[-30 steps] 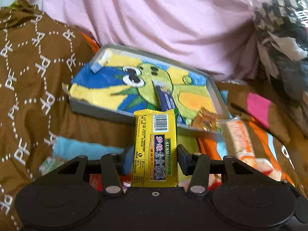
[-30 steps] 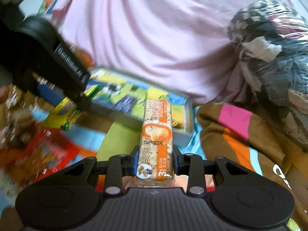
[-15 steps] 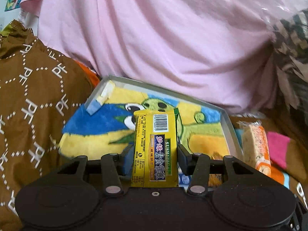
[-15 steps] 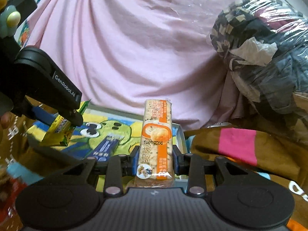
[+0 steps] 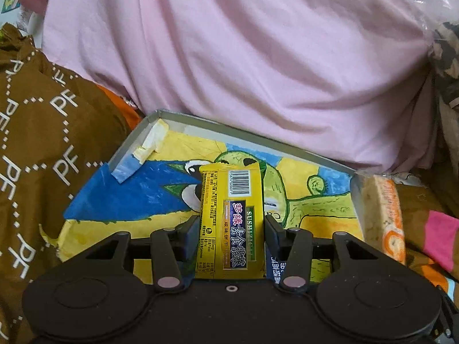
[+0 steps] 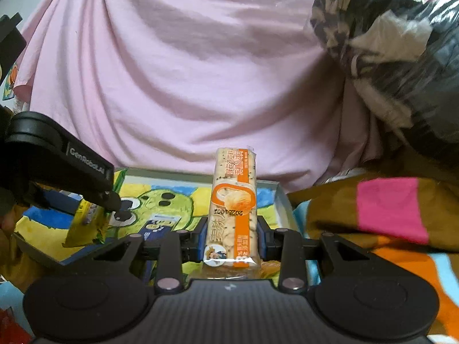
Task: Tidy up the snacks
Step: 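Lower both snacks into the grey tray and open both tools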
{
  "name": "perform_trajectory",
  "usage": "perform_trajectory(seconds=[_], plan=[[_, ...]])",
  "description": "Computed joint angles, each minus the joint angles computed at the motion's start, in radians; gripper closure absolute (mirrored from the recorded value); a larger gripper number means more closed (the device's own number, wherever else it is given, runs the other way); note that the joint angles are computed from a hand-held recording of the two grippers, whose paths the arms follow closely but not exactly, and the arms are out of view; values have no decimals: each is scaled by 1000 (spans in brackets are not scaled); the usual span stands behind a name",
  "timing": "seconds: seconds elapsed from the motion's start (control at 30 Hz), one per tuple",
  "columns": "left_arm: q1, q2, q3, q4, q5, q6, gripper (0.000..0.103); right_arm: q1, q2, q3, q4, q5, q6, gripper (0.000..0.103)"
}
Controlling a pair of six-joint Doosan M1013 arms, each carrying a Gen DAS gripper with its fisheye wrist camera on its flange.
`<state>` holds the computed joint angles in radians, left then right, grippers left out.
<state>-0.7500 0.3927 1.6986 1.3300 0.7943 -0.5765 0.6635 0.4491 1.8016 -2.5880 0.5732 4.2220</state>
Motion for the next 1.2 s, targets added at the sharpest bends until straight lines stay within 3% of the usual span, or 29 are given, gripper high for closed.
perform_trajectory(seconds=[0.2, 0.37, 0.73, 0.87, 1.03, 1.2], plan=[[11, 21, -24, -53, -6, 57, 53, 0, 11, -18, 2, -55, 1, 67], [19, 25, -21, -75, -22, 34, 53, 0, 19, -29, 14, -95, -6, 67], [22, 33, -15, -81, -28, 36, 53, 1, 21, -39, 54, -119, -41, 66], [23, 33, -14, -91, -29, 35, 53, 2, 23, -42, 72, -121, -52, 61], [18, 24, -6, -77, -14, 5, 42, 5, 19, -36, 78, -105, -56, 52], [5, 7, 6, -60, 14, -20, 24, 10, 6, -16, 75, -59, -51, 33]])
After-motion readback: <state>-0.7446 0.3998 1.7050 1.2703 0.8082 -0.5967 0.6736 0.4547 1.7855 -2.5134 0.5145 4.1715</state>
